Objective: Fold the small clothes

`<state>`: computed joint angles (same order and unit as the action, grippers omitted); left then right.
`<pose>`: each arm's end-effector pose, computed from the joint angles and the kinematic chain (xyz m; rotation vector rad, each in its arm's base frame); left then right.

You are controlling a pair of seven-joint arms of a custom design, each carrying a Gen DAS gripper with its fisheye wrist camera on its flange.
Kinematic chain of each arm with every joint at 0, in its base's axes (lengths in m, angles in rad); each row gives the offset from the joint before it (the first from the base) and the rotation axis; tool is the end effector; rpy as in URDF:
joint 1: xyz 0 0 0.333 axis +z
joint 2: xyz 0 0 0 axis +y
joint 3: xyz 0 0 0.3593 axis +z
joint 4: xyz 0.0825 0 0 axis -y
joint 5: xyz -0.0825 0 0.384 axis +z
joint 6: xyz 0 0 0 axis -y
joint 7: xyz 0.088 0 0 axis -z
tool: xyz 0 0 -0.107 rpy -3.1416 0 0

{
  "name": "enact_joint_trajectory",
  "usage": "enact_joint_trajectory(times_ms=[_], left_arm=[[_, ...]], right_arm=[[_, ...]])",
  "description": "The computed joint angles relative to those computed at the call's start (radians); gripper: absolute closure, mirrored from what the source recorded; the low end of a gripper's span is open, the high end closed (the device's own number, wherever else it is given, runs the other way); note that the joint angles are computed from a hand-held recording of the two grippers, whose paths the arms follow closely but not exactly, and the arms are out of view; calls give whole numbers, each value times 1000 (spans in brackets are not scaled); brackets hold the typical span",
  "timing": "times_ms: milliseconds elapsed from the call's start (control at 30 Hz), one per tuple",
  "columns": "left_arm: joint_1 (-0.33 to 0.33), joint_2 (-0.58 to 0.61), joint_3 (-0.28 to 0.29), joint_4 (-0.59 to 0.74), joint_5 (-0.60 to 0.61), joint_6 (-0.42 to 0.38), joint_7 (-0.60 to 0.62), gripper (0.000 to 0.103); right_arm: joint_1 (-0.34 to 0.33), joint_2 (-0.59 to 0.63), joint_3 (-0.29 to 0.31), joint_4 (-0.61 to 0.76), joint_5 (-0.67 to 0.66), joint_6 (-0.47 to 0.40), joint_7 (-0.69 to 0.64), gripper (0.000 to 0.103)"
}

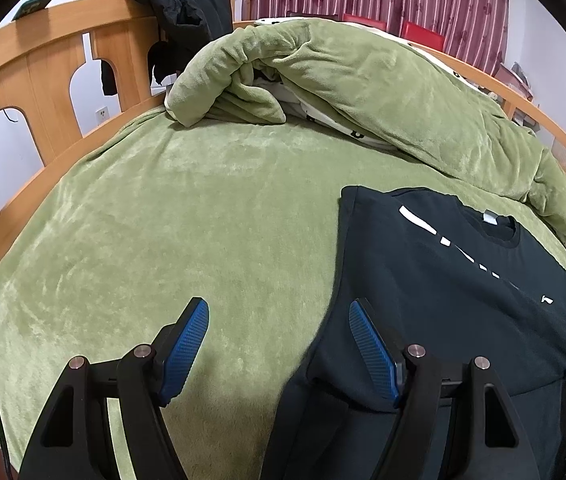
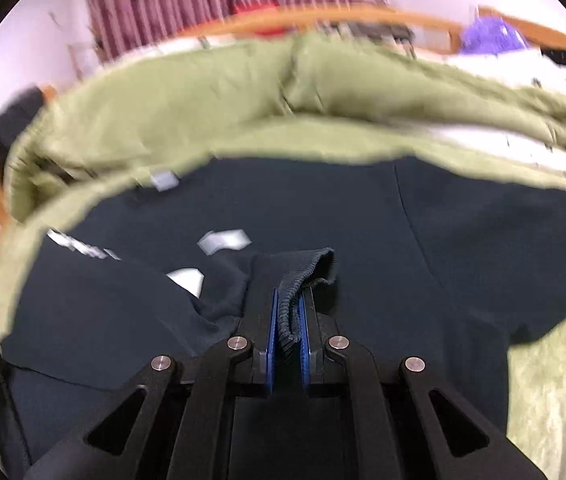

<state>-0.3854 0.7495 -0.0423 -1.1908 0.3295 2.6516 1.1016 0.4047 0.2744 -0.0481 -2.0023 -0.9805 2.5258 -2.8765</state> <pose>0.7560 -0.3402 0.4537 -1.6621 1.9724 -0.7980 0.5880 0.2299 0.3849 -1.0854 2.3912 -0.7676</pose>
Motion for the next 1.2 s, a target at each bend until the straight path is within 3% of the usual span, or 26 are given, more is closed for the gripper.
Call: enact_joint_trajectory(times_ms=[200, 400, 533, 667, 800, 967, 1067, 1200], left_arm=[[6, -4, -10, 2, -14, 4, 2, 32], [12, 24, -52, 66, -78, -30, 21, 32], [-9, 55, -66, 128, -104, -58, 34, 31], [-57, 85, -45, 178, -78, -73, 42, 28], [-88, 112, -30, 207, -42, -80, 73, 24], [-99, 173, -28, 295, -56, -134, 70, 24], [-109, 190, -5, 318, -42, -142, 41, 24], [-120, 204, 25, 331, -1, -134, 13, 24]], right_arm=[[-5, -20, -3, -39, 18, 39, 27, 87], [-22, -133, 11, -112, -72, 53, 123, 74], [-58, -251, 54, -179, -91, -20, 96, 52], [-106, -376, 101, -269, -83, -122, 47, 44], [-172, -514, 130, -396, -66, -190, 29, 43], [-283, -634, 130, -564, -100, -100, 146, 43], [-350, -635, 136, -628, -140, -44, 227, 43], [-408, -586, 106, -667, -158, 45, 223, 43]])
